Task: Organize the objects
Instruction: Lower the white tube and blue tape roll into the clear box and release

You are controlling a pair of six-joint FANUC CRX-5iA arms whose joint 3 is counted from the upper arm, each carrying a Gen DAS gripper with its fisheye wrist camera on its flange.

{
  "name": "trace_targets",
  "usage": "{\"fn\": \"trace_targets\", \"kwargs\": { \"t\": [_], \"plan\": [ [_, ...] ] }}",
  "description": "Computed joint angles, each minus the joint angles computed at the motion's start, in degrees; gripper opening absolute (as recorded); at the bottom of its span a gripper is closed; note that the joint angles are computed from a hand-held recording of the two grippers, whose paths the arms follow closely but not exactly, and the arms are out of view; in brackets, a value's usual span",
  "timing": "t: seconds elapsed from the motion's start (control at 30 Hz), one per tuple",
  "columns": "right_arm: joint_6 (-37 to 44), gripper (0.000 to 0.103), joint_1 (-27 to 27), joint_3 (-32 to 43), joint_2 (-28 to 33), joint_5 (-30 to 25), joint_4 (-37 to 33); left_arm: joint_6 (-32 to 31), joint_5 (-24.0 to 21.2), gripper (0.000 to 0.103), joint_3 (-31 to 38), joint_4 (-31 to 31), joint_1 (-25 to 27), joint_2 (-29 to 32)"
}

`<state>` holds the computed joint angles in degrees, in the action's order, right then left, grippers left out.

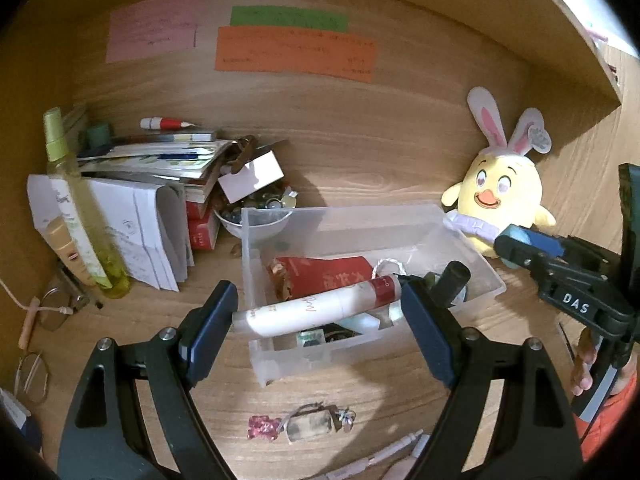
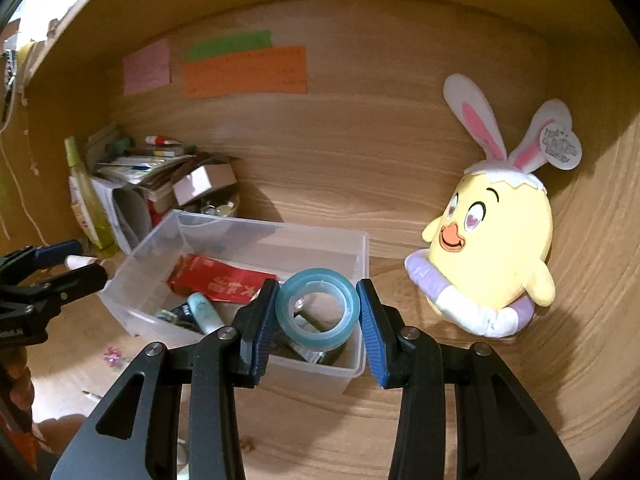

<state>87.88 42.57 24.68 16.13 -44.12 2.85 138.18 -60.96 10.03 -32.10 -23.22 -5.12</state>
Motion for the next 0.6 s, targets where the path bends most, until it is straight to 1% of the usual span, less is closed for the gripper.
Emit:
{"fn": "trace_targets", "kwargs": {
  "t": [0.13, 0.3, 0.6],
  "plan": [
    [-0.18, 0.036, -0.44, 2.26, 2.34, -2.43, -0.67, -2.42, 0.71, 0.084, 0.34, 2.66, 1.64, 1.53],
    [0.25, 0.036, -0.78, 4.16, 4.52, -4.81, -1.35, -4.84, 0.04, 0.084, 1.44, 3.74, 2.47, 3.89],
    [1.93, 0.036, -0.54, 5.59, 6.1, -6.28, -2.4, -6.23, 0.07, 0.084, 2.2, 6.15, 4.62, 6.65]
  ]
}}
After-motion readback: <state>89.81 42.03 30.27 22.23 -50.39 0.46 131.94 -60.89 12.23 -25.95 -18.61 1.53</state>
